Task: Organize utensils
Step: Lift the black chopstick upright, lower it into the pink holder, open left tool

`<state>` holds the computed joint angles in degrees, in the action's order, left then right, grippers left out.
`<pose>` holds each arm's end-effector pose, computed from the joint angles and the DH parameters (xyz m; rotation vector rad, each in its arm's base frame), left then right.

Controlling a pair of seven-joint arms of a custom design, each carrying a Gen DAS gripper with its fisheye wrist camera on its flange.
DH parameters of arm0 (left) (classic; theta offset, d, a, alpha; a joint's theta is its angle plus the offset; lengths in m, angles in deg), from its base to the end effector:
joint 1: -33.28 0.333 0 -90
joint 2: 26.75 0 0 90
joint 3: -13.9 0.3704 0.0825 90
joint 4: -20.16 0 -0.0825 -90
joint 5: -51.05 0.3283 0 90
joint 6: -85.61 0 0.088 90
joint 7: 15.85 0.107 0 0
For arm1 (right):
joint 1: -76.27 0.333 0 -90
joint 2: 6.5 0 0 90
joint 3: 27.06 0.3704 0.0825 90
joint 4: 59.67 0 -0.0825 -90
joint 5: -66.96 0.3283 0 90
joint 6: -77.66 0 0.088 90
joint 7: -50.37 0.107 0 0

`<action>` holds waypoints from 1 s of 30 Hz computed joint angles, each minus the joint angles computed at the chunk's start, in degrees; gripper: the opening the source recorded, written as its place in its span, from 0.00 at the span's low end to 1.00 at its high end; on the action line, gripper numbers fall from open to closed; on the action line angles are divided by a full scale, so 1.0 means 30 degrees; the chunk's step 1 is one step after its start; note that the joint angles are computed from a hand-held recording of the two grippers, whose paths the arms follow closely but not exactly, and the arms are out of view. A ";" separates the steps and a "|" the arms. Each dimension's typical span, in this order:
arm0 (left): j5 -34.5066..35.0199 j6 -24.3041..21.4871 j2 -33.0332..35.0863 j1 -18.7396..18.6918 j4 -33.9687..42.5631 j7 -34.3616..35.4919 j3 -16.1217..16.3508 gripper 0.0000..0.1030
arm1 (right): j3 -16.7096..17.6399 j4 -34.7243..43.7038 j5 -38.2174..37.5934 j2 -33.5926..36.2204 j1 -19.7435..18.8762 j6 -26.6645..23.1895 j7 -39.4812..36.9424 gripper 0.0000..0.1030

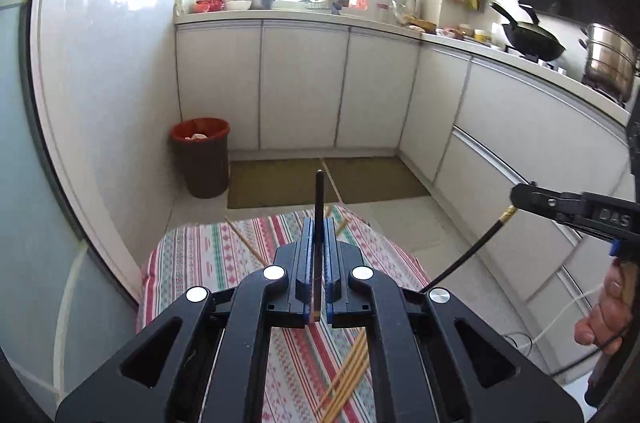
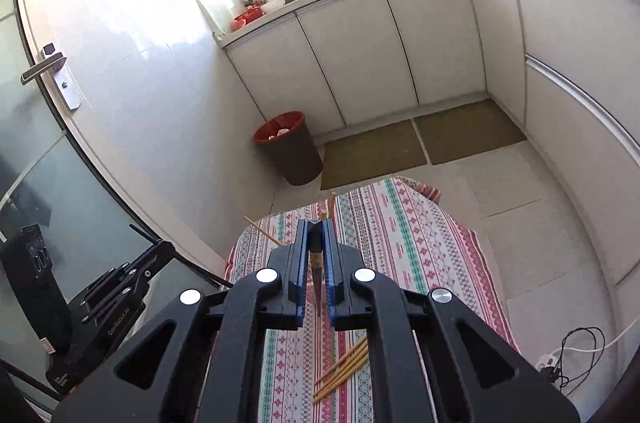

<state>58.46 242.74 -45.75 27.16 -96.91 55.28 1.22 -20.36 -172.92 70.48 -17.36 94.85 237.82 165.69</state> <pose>0.4016 -0.1691 0.7611 -1.5399 1.7340 -1.0642 0.4387 0.2128 0.7391 -1.4969 1.5533 -0.3706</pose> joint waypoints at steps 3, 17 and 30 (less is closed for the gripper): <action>0.0405 0.0029 0.1375 0.0577 0.1004 -0.0869 -0.0174 0.03 | 0.0072 0.1463 -0.0457 0.1149 -0.0098 -0.0027 0.0068 0.07; 0.1505 0.1369 0.3558 0.0930 0.0389 -0.4063 0.0693 0.08 | -0.0212 0.5295 -0.0500 0.5429 0.0680 -0.0807 -0.0204 0.07; -0.0415 0.3230 0.1788 0.1584 -0.1006 -0.4152 0.1402 0.23 | -0.0945 0.6835 -0.4054 0.7377 0.2086 -0.1346 0.2540 0.07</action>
